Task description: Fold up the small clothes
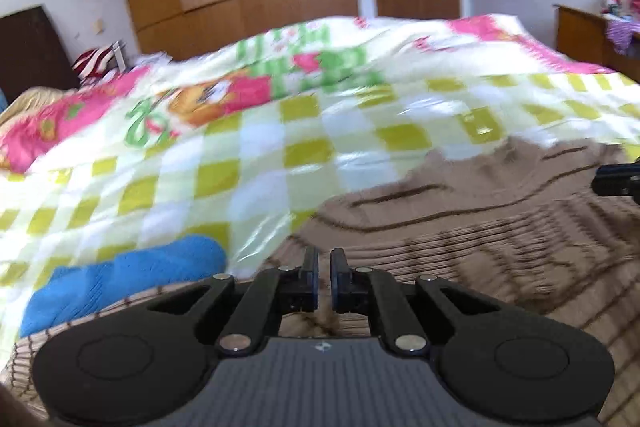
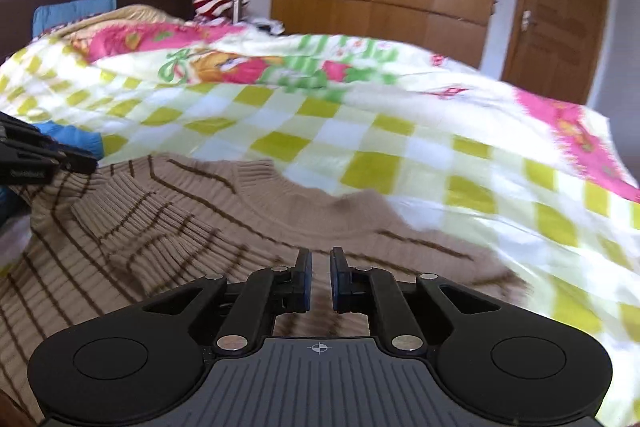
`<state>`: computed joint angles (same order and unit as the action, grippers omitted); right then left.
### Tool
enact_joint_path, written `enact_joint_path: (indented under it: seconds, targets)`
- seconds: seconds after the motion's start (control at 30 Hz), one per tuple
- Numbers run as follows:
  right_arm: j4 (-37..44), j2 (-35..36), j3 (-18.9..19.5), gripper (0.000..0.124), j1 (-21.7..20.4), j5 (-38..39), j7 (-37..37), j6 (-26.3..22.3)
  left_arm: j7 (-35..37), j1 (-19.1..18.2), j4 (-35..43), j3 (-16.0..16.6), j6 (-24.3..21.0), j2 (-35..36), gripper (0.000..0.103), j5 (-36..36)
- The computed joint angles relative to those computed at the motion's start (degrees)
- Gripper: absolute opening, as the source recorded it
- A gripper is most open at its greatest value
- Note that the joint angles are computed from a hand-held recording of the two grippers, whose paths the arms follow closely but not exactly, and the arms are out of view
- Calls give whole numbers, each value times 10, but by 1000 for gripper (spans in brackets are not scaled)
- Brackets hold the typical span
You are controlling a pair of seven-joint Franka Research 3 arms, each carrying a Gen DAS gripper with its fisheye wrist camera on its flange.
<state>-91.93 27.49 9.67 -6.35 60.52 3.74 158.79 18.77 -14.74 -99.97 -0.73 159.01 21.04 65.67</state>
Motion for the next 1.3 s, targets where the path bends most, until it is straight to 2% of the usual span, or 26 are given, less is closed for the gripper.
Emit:
enact_joint_path:
  seconds: [0.03, 0.1, 0.13, 0.17, 0.23, 0.3, 0.4, 0.5, 0.57, 0.63, 0.73, 0.8, 0.87, 0.97, 1.0, 1.07, 1.1, 1.13, 1.17, 1.2, 1.23, 1.3]
  targets:
    - [6, 8, -15, 11, 9, -18, 28, 15, 8, 3, 1, -5, 16, 3, 23, -6]
    - [28, 38, -63, 11, 42, -92, 135, 50, 69, 14, 15, -27, 27, 24, 24, -62]
    - [41, 55, -88, 9, 57, -123, 189, 64, 98, 13, 24, -33, 23, 37, 24, -88]
    - [55, 67, -93, 2, 54, -133, 218, 63, 129, 16, 34, -41, 20, 50, 24, -116]
    - [70, 74, -93, 5, 43, -147, 257, 54, 163, 11, 51, -44, 14, 71, 24, -151]
    - [72, 75, -91, 5, 39, -170, 279, 64, 162, -12, 62, -23, 10, 76, 24, -147]
    - [67, 68, -59, 10, 12, -175, 280, 71, 168, -27, 71, -5, 16, 80, 25, -152]
    - [49, 52, -5, 15, -32, -150, 252, 90, 168, -35, 74, 6, 8, 80, 25, -152]
    - [43, 47, -10, 15, -32, -156, 265, 90, 181, -33, 70, 2, 1, 79, 26, -162]
    - [30, 33, 6, 16, -51, -142, 257, 79, 177, -39, 61, 9, 0, 73, 26, -153]
    - [-4, -5, 42, 18, -88, -77, 190, 39, 171, -39, 55, 9, 6, 69, 26, -147]
    - [-28, -23, 49, 18, -91, -47, 137, 22, 165, -41, 57, 10, 6, 71, 26, -145]
    - [-35, -25, 40, 15, -79, -47, 115, 3, 165, -42, 61, 9, 6, 74, 26, -144]
    - [-23, 11, -32, 14, 1, -131, 178, 81, 179, -35, 61, 1, 14, 75, 26, -156]
    - [-11, 27, -58, 12, 19, -168, 224, 91, 186, -33, 61, -2, 16, 75, 27, -161]
    - [-1, 30, -65, 20, 14, -185, 268, 75, 191, -35, 60, 0, 23, 75, 28, -164]
    - [-12, 19, -49, 21, 1, -183, 263, 88, 190, -37, 59, 2, 25, 74, 28, -163]
    - [-28, 4, -13, 21, -28, -159, 217, 101, 190, -37, 58, 3, 29, 74, 29, -164]
    - [-45, -13, 29, 23, -67, -121, 159, 94, 190, -38, 57, 4, 32, 75, 29, -165]
    - [-63, -32, 51, 24, -91, -87, 112, 70, 190, -39, 57, 5, 34, 75, 29, -166]
    - [-81, -50, 60, 24, -105, -61, 73, 52, 189, -41, 57, 6, 34, 76, 29, -165]
    - [-123, -80, 68, 26, -112, -21, -5, 58, 188, -43, 57, 9, 35, 76, 29, -164]
